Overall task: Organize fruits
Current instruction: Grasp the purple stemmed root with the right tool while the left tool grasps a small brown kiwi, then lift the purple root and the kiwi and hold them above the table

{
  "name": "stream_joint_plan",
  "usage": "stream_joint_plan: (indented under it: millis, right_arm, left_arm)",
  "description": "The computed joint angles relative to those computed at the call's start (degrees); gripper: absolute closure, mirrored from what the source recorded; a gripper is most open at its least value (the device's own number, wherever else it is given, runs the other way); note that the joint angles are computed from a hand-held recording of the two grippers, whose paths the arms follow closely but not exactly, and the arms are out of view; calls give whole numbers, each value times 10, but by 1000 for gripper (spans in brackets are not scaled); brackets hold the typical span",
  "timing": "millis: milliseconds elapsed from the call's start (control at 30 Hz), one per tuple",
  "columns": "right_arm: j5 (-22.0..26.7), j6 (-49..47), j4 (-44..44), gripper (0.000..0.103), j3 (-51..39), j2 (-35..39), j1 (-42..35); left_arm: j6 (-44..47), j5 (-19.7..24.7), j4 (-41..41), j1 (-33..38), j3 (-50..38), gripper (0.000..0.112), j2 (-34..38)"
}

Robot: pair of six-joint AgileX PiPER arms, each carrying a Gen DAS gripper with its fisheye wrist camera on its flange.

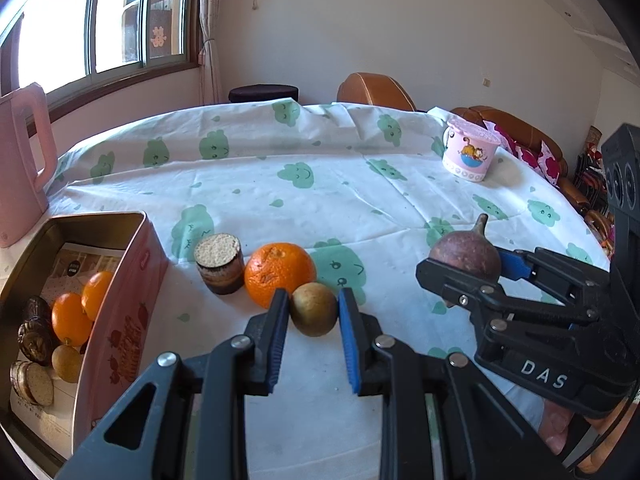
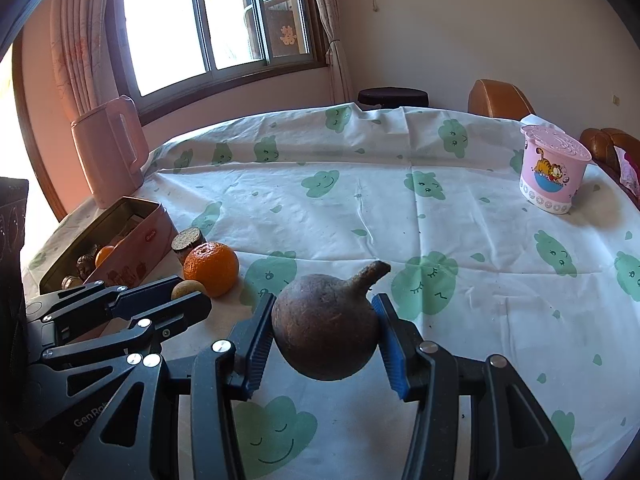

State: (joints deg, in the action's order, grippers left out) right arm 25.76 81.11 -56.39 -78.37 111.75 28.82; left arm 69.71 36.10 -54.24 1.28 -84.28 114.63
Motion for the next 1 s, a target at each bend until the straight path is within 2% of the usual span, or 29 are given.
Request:
stream_joint_plan:
  millis: [500, 1000]
  right_arm:
    - [6, 155, -170, 52, 44, -27, 25]
    - [29, 268, -295, 52, 78, -43, 45]
  left_arm:
    - [103, -26, -113, 14, 51, 86, -30]
    - [203, -40, -210, 23, 94, 86, -55]
